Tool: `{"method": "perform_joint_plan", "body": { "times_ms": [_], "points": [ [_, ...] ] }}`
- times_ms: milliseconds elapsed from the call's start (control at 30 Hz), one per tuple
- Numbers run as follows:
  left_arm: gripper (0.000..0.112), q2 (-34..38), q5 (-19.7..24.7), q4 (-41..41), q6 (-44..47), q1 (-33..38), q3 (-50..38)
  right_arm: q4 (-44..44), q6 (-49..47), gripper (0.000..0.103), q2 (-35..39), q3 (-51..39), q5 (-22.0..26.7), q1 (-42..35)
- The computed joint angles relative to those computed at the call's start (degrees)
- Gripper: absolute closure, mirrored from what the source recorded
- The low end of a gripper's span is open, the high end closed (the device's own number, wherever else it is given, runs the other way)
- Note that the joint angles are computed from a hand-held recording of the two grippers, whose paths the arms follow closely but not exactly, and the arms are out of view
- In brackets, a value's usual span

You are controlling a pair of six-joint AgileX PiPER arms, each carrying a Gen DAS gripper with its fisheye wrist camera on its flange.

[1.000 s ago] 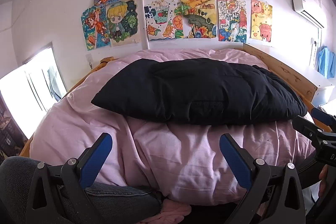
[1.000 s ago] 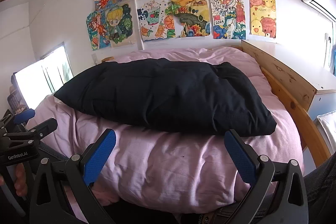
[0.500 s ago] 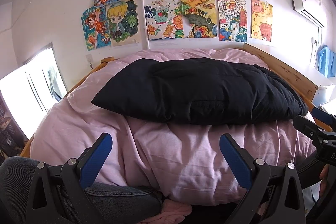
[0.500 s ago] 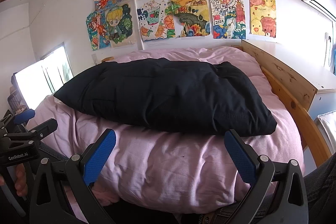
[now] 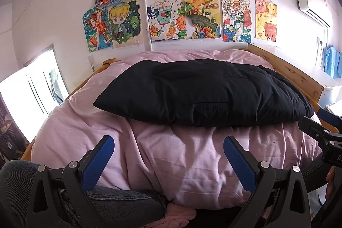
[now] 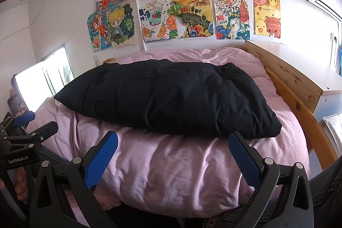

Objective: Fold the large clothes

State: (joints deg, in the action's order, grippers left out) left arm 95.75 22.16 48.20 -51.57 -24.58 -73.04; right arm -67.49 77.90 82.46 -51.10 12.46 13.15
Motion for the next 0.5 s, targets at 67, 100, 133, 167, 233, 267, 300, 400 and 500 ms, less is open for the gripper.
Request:
{"method": "perform_joint_plan", "body": {
  "times_ms": [67, 100, 133, 167, 233, 267, 300, 400, 500],
  "points": [
    [0.009, -0.02, -0.10, -0.06, 0.10, 0.07, 0.06, -0.01, 0.05, 0.001, -0.02, 0.03, -0.02, -0.02],
    [0.009, -0.02, -0.09, -0.06, 0.14, 0.10, 0.06, 0.28, -0.40, 0.001, -0.07, 0.08, -0.25, -0.26],
    [0.009, 0.02, -0.16, 0.14, -0.03, 0.15, 0.10, 0.22, -0.23, 0.001, -0.01, 0.02, -0.12, -0.13],
    [0.009, -0.05, -0.25, -0.30, 0.44, 0.24, 0.12, 0.67, -0.88, 0.001, -0.09, 0.08, -0.42, -0.43],
    [0.009, -0.07, -0.36, -0.38, 0.57, 0.34, 0.17, 0.61, -0.83, 0.001, -0.06, 0.05, -0.43, -0.44],
    [0.009, -0.08, -0.40, -0.46, 0.70, 0.38, 0.18, 0.93, -1.23, 0.001, -0.09, 0.06, -0.55, -0.57],
    [0.009, -0.07, -0.38, -0.50, 0.77, 0.41, 0.17, 0.90, -1.15, 0.001, -0.05, 0.02, -0.49, -0.49],
    [0.009, 0.21, -0.04, -0.88, 1.16, 0.45, -0.15, 1.12, -1.39, 0.001, -0.05, -0.01, -0.55, -0.57],
    [0.009, 0.34, -0.07, -1.78, 2.19, 0.84, -0.50, 0.00, -0.10, 0.001, 0.07, 0.04, -0.52, -0.48]
  ]
}}
